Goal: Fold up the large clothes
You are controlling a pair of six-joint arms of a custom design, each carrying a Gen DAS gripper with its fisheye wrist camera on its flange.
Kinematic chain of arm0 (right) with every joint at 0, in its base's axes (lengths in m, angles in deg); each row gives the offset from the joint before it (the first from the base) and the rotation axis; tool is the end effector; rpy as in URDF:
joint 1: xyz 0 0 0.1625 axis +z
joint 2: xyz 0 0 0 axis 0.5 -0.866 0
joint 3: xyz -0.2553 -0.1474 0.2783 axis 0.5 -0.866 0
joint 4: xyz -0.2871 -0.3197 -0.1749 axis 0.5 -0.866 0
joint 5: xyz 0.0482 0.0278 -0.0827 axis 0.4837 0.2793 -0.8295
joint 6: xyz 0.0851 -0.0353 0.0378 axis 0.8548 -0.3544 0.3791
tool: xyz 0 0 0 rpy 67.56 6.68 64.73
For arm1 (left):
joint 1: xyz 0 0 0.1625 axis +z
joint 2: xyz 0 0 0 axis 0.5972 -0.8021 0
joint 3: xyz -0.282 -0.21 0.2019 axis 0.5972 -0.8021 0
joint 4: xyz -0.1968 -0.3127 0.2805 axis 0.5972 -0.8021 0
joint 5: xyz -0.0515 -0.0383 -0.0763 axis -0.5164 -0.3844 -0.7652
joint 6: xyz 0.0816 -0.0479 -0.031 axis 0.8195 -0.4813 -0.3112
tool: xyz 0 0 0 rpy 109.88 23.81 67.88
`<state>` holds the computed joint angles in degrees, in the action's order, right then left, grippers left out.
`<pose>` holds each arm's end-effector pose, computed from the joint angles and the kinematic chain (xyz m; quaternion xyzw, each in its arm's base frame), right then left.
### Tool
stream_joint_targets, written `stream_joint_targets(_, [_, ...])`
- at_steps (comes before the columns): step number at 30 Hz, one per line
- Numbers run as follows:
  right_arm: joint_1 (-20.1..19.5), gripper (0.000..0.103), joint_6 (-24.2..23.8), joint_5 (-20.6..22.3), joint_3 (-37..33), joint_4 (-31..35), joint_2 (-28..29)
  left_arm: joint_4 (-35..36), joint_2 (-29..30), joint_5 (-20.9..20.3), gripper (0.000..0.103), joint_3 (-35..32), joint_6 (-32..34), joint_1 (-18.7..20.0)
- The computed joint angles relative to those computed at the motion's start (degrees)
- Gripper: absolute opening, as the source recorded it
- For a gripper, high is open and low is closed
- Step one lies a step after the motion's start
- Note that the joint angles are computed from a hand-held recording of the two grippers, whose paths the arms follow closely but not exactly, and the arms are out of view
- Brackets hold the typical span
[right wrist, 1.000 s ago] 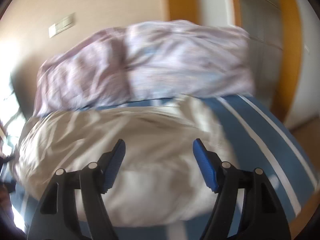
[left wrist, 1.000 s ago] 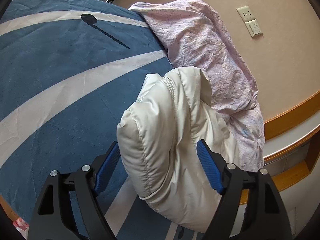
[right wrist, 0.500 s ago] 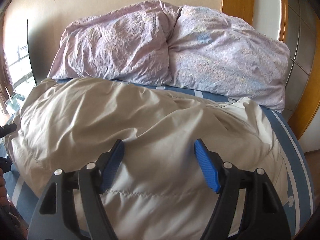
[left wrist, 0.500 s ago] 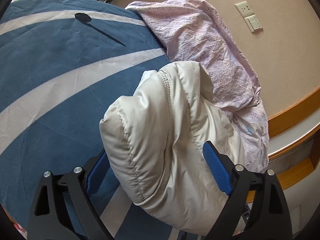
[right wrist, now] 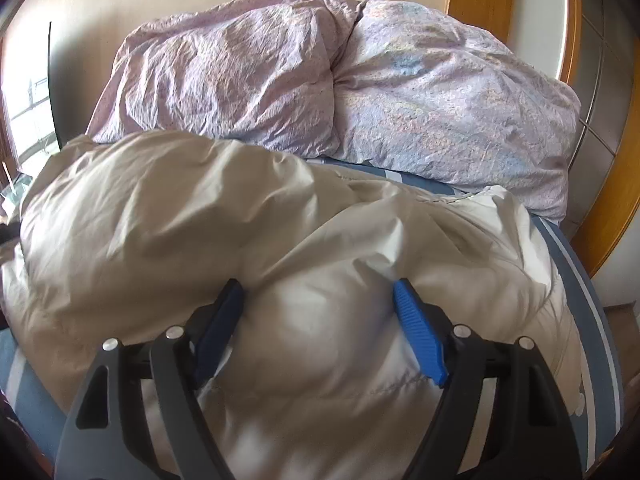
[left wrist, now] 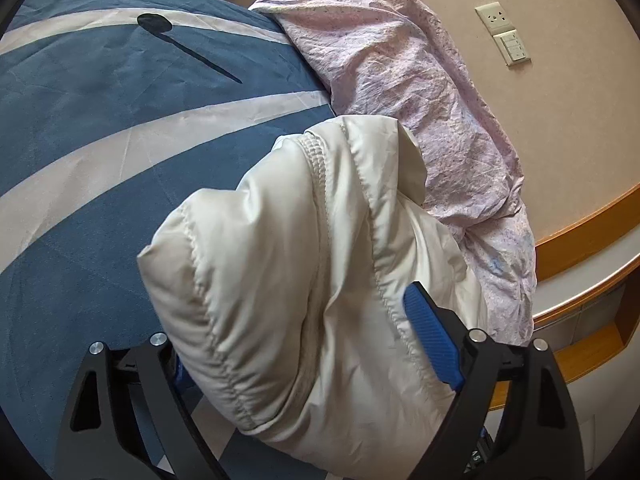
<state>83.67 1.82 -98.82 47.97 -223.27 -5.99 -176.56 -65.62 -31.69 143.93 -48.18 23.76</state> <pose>0.2742 -0.4876 0.1173 0.1824 -0.7965 0.4041 0.4110 -0.0572 -0.4698 0.3023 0.1604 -0.8740 0.4580 0.0235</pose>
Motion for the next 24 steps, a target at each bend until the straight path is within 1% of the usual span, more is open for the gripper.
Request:
stream_joint_targets(4, [0.0,0.079,-4.7,-2.8,-2.2,-2.6,3.5,-1.5,1.0,0.4,0.082,-0.4,-0.1,0.0])
stream_joint_targets(8, [-0.1,0.08,-7.2,-4.5,-3.8,-3.8,5.7,-3.1,1.9,1.2,0.078,-0.8,0.7,-0.6])
stream_joint_targets(16, [-0.4,0.08,-10.9,-5.6,-5.6,-6.9,8.1,-6.4,2.5,2.6,0.057,-1.4,4.1,-3.2])
stream_joint_targets(19, [-0.3,0.08,-12.1,-6.3,-6.2,-7.6,8.9,-8.5,2.8,3.3,0.048,-1.6,7.8,-5.2])
stream_joint_targets(21, [-0.4,0.08,-12.9,-6.4,-6.6,-7.9,9.2,-9.6,3.2,3.7,0.045,-1.8,10.1,-6.7])
stream_joint_targets(24, [-0.4,0.08,-13.5,-6.5,-7.0,-8.3,9.7,-11.4,4.0,3.2,0.045,-2.4,13.1,-8.6])
